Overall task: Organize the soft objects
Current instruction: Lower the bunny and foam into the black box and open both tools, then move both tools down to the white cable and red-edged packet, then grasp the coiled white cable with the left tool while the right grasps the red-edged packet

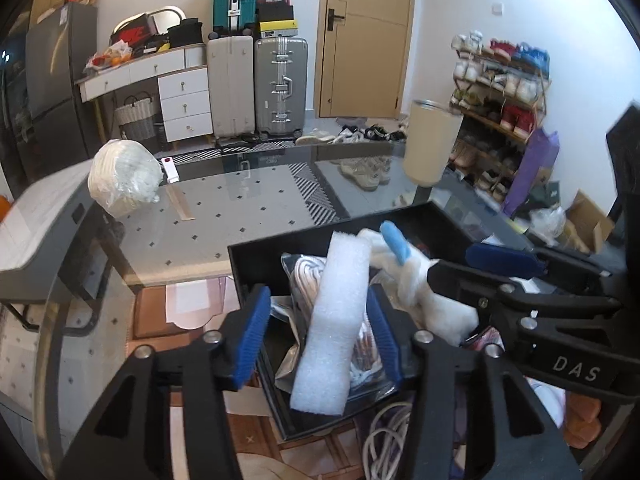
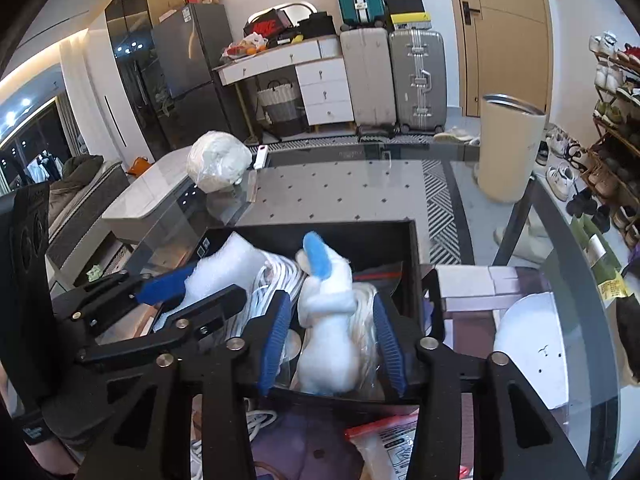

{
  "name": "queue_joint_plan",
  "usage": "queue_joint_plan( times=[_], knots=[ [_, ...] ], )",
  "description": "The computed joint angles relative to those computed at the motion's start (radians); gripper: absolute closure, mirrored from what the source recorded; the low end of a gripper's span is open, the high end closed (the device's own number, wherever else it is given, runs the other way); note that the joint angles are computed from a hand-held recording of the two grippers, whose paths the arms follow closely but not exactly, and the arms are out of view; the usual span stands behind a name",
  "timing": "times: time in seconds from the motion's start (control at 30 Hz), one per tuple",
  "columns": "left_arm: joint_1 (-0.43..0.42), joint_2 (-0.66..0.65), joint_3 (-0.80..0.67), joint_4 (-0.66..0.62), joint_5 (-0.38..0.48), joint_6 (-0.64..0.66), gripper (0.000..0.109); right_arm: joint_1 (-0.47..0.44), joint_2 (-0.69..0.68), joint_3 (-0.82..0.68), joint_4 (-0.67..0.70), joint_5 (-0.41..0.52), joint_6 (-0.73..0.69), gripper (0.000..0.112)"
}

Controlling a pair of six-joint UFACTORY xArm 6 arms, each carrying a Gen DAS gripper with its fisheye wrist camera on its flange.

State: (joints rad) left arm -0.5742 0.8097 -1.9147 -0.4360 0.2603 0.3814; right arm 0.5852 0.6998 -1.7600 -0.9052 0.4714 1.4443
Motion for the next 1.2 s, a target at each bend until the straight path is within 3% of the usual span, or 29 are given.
queue_joint_plan(
  times=[0.23,0.37,0.5,0.63,0.8,1.0,1.2],
  knots=[
    [-0.003,-0.099,0.103,-0.093,-0.023,0.099,0.047,0.019,-0.055,0.043,-0.026,0.024,-0.020,0.061],
    [-0.002,-0.153,0.166,-0.119,-0.006,0.126,0.047,0.031,-0.118,0.111,-0.044,0.026,-0.030,0.047],
    [-0.011,-0.225,0.262,-0.180,-0.009,0.231,0.046,0.030,-0.193,0.219,-0.028,-0.009,-0.028,0.045],
    [-0.024,-0.281,0.345,-0.267,-0.006,0.338,0.043,0.028,-0.238,0.303,0.049,-0.017,-0.091,0.045],
    [-0.039,-0.306,0.415,-0.277,0.016,0.404,0.041,-0.004,-0.247,0.399,0.250,-0.069,-0.204,0.045],
    [-0.049,-0.269,0.417,-0.104,0.056,0.286,0.041,0.003,-0.205,0.401,0.457,-0.089,-0.382,0.045],
    [-0.049,-0.251,0.400,0.031,0.092,0.161,0.042,0.033,-0.169,0.352,0.539,-0.057,-0.512,0.045]
  ],
)
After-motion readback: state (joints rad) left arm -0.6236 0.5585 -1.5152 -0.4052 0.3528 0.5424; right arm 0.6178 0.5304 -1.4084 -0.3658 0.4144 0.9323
